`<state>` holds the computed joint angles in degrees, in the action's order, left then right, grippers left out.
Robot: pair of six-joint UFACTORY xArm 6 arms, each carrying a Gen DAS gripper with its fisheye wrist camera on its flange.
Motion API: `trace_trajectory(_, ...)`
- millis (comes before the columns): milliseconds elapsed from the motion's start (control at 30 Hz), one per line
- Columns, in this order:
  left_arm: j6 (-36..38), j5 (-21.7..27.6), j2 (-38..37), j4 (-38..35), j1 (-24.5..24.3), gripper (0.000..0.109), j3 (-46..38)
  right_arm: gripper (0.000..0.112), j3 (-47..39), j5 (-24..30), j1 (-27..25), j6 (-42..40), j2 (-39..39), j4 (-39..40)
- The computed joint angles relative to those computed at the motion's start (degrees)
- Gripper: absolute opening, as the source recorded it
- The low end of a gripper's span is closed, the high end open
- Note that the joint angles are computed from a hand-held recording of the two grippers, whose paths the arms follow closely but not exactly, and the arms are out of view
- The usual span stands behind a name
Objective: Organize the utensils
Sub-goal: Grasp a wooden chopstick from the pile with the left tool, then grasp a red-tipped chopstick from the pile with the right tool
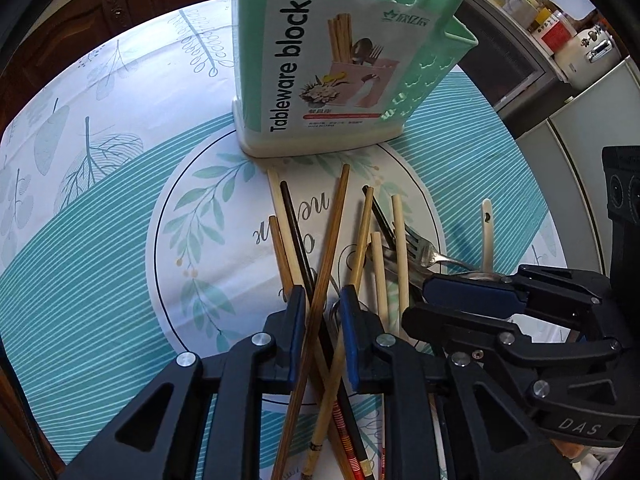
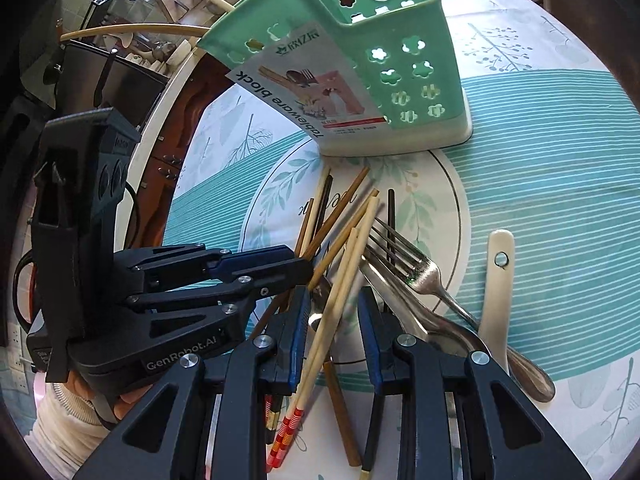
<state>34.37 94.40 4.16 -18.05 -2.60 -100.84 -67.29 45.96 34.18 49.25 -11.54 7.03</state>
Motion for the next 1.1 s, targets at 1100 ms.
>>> trace_trajectory(1100,1.6,0.1,-1.5,0.3,4.2,0.004,3.1,0.003,3.2,-2.6,-1.4,-2.3,-0.6,7.1)
